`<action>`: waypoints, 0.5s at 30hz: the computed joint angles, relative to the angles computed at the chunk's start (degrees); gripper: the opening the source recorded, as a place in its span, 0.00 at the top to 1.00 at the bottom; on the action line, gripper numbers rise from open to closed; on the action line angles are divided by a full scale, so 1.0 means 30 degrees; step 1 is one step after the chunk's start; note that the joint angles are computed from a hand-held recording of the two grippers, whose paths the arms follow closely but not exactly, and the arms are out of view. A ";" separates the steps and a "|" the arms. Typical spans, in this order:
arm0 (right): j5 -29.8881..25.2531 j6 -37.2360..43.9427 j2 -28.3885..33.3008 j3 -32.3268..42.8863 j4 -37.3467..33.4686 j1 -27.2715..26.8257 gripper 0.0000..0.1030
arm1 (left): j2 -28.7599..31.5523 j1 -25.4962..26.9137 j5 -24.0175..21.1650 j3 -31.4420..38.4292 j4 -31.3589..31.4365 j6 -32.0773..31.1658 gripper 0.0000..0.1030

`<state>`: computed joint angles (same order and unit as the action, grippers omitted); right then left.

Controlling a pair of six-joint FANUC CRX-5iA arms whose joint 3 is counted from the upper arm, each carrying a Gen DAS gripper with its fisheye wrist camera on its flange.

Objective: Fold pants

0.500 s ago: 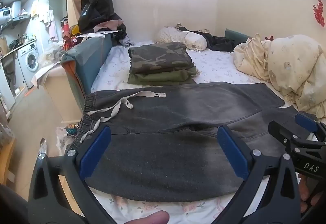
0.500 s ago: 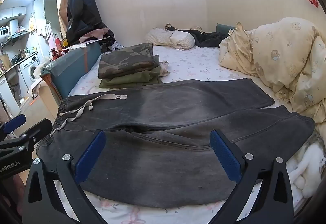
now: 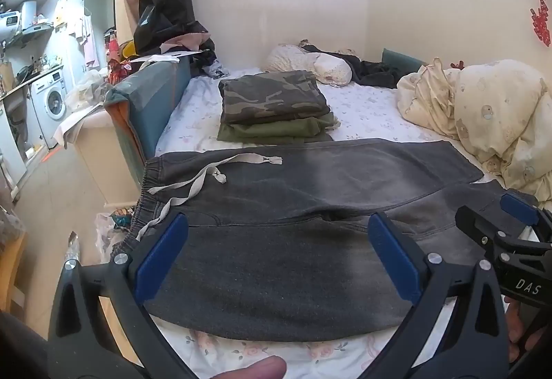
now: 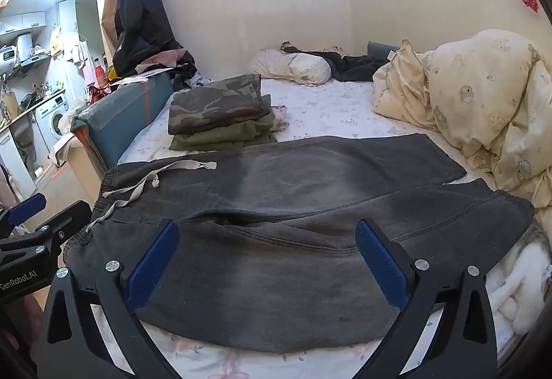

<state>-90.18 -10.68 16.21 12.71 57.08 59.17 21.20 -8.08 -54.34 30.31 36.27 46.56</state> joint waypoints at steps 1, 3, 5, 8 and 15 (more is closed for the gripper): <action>0.0031 -0.0021 -0.0047 -0.0015 -0.0027 -0.0027 0.00 | 0.0010 0.0010 -0.0015 0.0020 -0.0004 0.0022 0.00; 0.0076 -0.0069 -0.0019 0.0027 -0.0095 -0.0056 0.00 | 0.0044 0.0030 -0.0062 0.0061 -0.0010 0.0097 0.00; 0.0087 -0.0126 -0.0013 0.0006 -0.0100 -0.0050 0.00 | 0.0045 0.0033 -0.0067 0.0067 -0.0025 0.0104 0.00; 0.0091 -0.0146 -0.0028 -0.0026 -0.0085 -0.0051 0.00 | 0.0070 0.0028 -0.0092 0.0118 -0.0047 0.0141 0.00; 0.0168 -0.0235 -0.0004 -0.0054 -0.0163 -0.0060 0.00 | 0.0047 -0.0001 0.0055 0.0026 -0.0014 0.0088 0.00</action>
